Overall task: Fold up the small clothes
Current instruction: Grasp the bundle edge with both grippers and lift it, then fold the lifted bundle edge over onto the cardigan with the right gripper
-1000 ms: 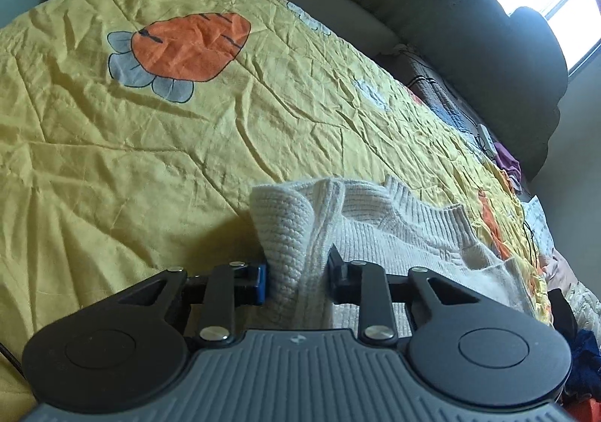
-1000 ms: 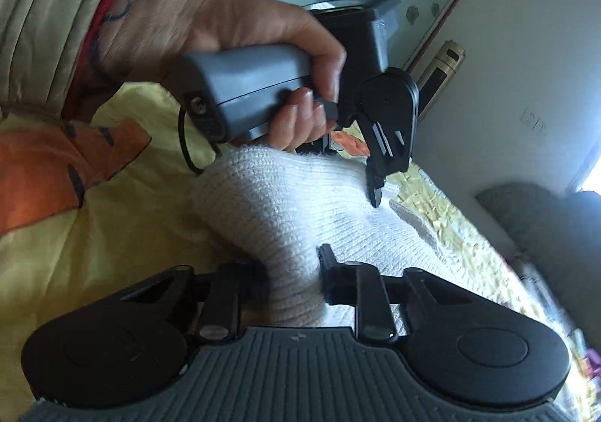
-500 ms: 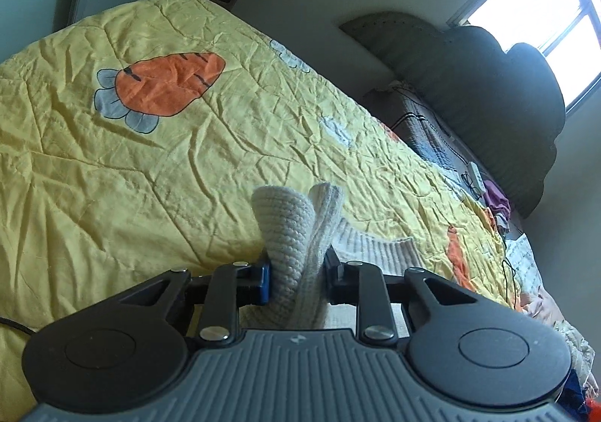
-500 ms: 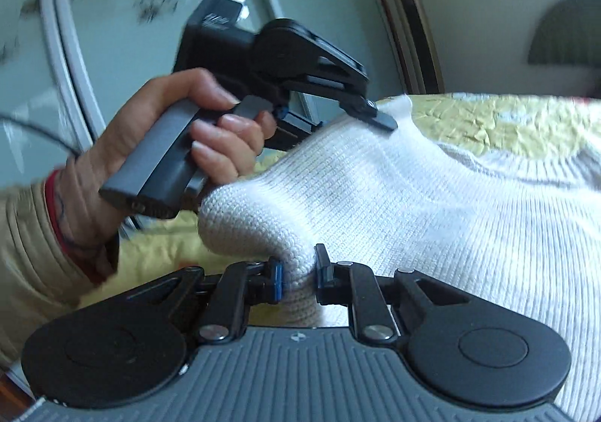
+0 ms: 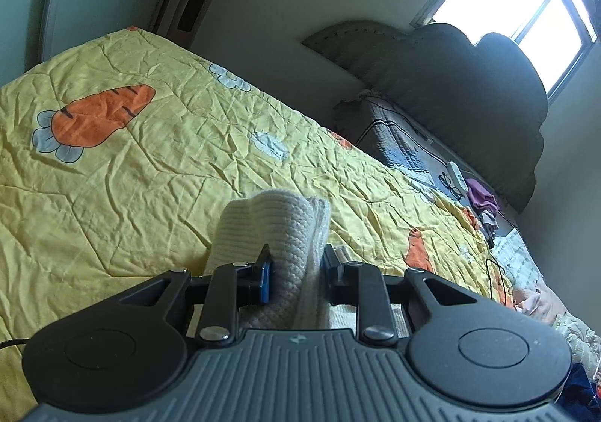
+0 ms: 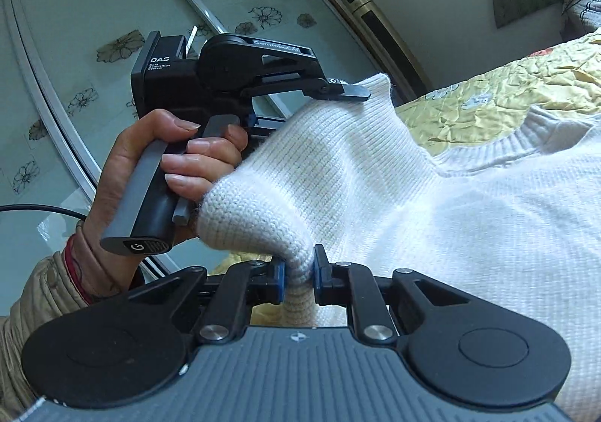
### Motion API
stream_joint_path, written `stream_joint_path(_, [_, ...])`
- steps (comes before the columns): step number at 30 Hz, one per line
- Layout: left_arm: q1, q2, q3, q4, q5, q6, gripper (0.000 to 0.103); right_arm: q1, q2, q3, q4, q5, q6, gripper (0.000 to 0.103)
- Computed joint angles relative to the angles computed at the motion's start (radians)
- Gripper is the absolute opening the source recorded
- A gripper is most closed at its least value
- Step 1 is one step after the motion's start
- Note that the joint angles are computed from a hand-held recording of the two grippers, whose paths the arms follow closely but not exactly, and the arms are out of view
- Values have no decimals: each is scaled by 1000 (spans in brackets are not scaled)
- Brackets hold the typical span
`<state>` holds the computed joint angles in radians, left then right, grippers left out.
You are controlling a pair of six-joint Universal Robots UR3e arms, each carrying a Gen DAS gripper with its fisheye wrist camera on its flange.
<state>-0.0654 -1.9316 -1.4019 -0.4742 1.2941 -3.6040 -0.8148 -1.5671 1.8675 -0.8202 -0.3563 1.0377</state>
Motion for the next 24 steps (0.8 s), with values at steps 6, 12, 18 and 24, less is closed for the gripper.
stream_joint_path(6, [-91, -58, 122, -33, 67, -30, 25, -87, 112, -92, 177, -65, -165, 18])
stream_joint_path(12, [-194, -166, 323, -105, 120, -40, 25, -132, 255, -237, 336, -75, -269, 17])
stream_joint_path(18, [-278, -323, 576, -161, 113, -48, 9, -219, 354, -320, 431, -72, -349, 17])
stream_joint_path(24, [-355, -565, 1000, -390, 136, -22, 9, -296, 422, -343, 368, -52, -290, 17])
